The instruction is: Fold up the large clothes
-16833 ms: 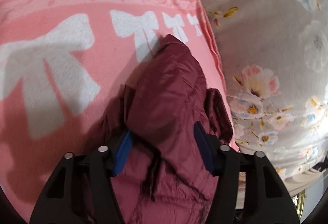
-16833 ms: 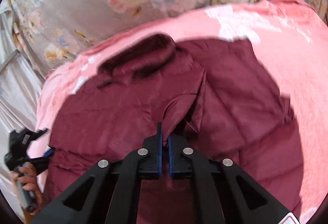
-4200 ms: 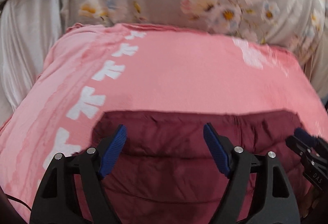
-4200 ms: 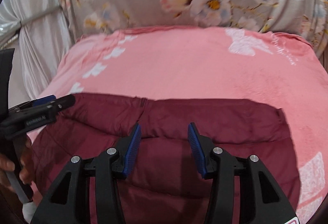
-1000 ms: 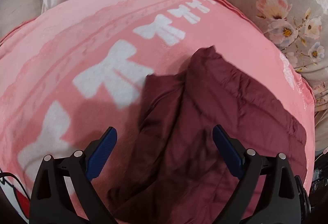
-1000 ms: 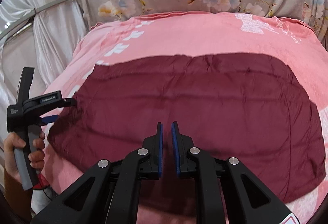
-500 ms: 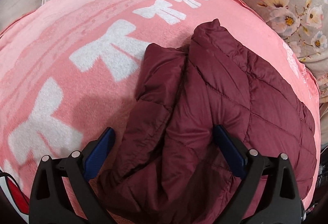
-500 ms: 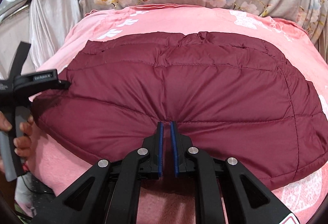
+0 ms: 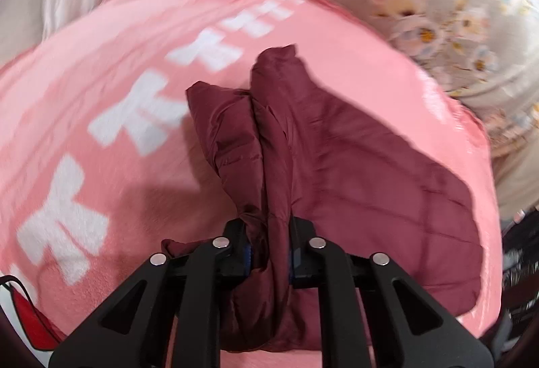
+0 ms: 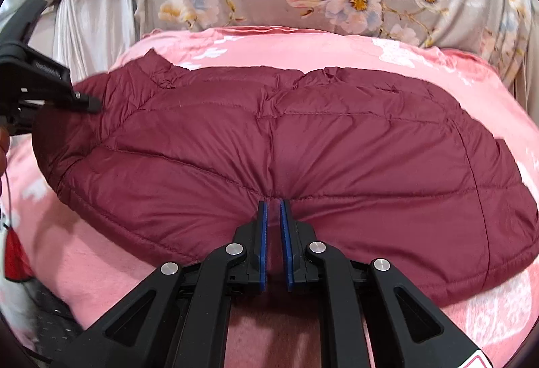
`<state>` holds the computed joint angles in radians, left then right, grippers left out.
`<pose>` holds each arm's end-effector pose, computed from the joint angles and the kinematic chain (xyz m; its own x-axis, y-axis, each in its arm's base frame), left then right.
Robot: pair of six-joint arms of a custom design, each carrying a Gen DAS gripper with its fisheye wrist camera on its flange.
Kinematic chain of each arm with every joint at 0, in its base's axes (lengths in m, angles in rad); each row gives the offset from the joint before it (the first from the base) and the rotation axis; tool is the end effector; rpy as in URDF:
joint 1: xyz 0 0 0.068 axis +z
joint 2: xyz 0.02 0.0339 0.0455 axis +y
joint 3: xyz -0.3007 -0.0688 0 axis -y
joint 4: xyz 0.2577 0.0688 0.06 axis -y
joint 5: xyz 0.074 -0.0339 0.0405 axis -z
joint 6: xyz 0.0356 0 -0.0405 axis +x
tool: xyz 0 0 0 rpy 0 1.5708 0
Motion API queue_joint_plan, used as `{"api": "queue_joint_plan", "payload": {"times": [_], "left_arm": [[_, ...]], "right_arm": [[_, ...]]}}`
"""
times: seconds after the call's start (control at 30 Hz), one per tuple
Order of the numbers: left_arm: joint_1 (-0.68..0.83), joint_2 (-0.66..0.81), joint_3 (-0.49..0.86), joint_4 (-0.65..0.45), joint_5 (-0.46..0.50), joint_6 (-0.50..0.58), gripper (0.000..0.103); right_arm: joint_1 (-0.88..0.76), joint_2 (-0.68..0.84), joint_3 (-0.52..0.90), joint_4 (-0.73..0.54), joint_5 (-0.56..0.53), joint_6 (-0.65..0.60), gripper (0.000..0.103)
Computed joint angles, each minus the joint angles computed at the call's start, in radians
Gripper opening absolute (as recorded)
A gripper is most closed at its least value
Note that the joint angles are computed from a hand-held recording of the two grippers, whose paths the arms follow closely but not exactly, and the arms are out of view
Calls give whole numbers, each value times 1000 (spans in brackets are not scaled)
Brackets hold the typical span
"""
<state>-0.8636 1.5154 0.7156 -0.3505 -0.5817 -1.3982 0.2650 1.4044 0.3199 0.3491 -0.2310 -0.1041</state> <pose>0.1892 -0.1913 0.1760 -0.5840 -0.5836 -0.5642 -0.5002 0.8062 -0.3160 0.2143 0.0666 0.1374 -0.6004 -0.2678 -0.7535 -0.4838 0.8719 0.0757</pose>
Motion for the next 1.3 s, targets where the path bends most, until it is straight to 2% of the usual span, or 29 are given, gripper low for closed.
{"api": "queue_joint_plan", "payload": {"times": [0.1, 0.2, 0.37, 0.47, 0.63, 0.77, 1.0, 1.13, 1.17, 1.3], "left_arm": [[-67, -19, 102, -101, -81, 20, 11], [-118, -22, 192, -158, -139, 53, 11], [-173, 30, 343, -178, -192, 163, 11], [-192, 88, 435, -171, -195, 237, 11], [-202, 204, 590, -138, -155, 378, 11], [-183, 328, 730, -104, -78, 467, 11], [-146, 506, 918, -110, 42, 506, 10], [-124, 611, 1024, -132, 108, 498, 9], [-120, 636, 1056, -147, 119, 497, 9], [-109, 735, 1175, -200, 168, 496, 9]], "right_arm": [[-53, -79, -24, -53, -65, -3, 11], [-74, -143, -61, -79, -84, -24, 11], [-22, -117, -115, 10, -19, -50, 11], [-24, -68, -127, 76, -24, -49, 11], [22, -41, -189, 210, 32, -64, 11], [-22, -39, -201, 231, -24, -84, 10], [-203, -132, -214, 115, -223, -162, 10], [-360, -190, -196, -25, -340, -245, 10], [-448, -193, -176, -101, -399, -292, 10], [-618, -166, -116, -251, -480, -394, 10]]}}
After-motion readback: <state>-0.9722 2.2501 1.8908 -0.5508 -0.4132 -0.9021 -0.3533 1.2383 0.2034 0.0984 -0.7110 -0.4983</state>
